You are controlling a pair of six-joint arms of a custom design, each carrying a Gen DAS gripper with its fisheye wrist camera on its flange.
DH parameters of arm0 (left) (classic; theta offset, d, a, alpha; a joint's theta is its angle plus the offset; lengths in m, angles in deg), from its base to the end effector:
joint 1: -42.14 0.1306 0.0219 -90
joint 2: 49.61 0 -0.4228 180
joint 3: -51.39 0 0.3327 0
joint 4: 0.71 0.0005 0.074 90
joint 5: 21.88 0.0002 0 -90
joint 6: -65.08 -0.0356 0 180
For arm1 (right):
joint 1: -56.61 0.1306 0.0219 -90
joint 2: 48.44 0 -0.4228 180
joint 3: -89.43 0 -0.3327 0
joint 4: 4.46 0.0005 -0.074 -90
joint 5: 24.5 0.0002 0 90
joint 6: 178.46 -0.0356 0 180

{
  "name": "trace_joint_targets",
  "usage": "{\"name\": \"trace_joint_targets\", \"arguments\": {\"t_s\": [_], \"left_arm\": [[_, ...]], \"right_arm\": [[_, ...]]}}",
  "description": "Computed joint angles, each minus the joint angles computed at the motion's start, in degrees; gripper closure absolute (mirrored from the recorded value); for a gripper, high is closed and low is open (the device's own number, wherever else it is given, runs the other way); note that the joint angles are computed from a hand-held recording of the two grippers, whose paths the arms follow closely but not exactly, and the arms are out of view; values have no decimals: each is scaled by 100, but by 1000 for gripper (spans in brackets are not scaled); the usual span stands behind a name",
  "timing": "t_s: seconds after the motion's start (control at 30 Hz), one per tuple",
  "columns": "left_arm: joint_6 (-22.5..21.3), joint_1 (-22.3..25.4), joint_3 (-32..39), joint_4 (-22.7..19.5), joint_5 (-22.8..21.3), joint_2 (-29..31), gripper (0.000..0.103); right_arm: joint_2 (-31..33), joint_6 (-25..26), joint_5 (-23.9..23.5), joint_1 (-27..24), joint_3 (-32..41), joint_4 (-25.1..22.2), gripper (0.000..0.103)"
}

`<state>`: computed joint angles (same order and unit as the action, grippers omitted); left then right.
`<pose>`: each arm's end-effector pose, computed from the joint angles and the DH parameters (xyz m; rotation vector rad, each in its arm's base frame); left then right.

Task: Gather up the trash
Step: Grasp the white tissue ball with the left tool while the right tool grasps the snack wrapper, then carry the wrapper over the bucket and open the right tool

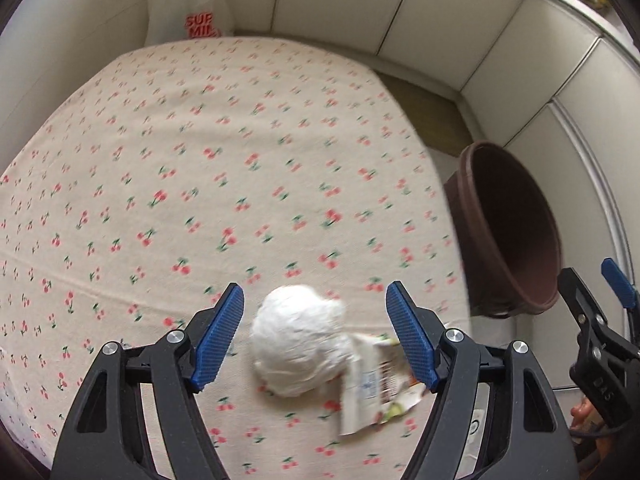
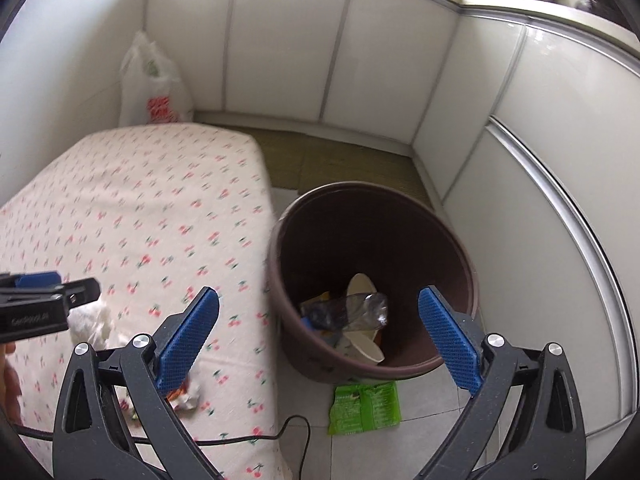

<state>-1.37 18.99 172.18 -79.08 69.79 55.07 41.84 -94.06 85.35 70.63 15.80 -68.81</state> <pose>0.4587 -0.1978 0.5348 0.0003 2.6927 -0.2996 0.4057 0.0883 0.5653 -0.0162 2.3630 -0.2534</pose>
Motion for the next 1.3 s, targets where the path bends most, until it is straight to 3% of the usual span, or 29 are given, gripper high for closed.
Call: {"name": "trace_joint_targets", "arguments": {"t_s": [0.13,0.33,0.43,0.5,0.63,0.8,0.9,1.03,1.07,1.13,1.23,1.3], "left_arm": [[-57,72,-152,-243,182,83,31],[-200,143,-493,-104,431,37,31],[-480,96,-493,-100,494,19,46],[-556,91,-507,-76,564,-5,63],[-622,208,-618,106,781,-163,74],[-849,491,-655,140,960,-453,76],[-1004,663,-674,82,1067,-624,76],[-1088,844,-785,26,1212,-808,75],[-1074,862,-808,26,1250,-830,75],[-1022,860,-855,68,1273,-860,75],[-920,868,-942,181,1343,-904,75],[-840,842,-988,247,1334,-928,75]], "right_arm": [[104,456,-333,201,-14,-143,7],[277,1345,-754,537,-89,-377,7],[341,1783,-872,699,-133,-489,7],[385,2037,-917,787,-152,-538,7],[478,2341,-1200,846,-104,-722,7],[589,2949,-1801,817,41,-1004,7],[778,3465,-1970,808,184,-1348,7],[1028,3706,-2009,839,268,-1627,8],[1092,3622,-2206,815,335,-1649,15],[1293,3416,-2686,730,667,-1989,47],[1445,2920,-2993,616,959,-2131,80],[1473,2666,-3114,562,1006,-2148,88]]}}
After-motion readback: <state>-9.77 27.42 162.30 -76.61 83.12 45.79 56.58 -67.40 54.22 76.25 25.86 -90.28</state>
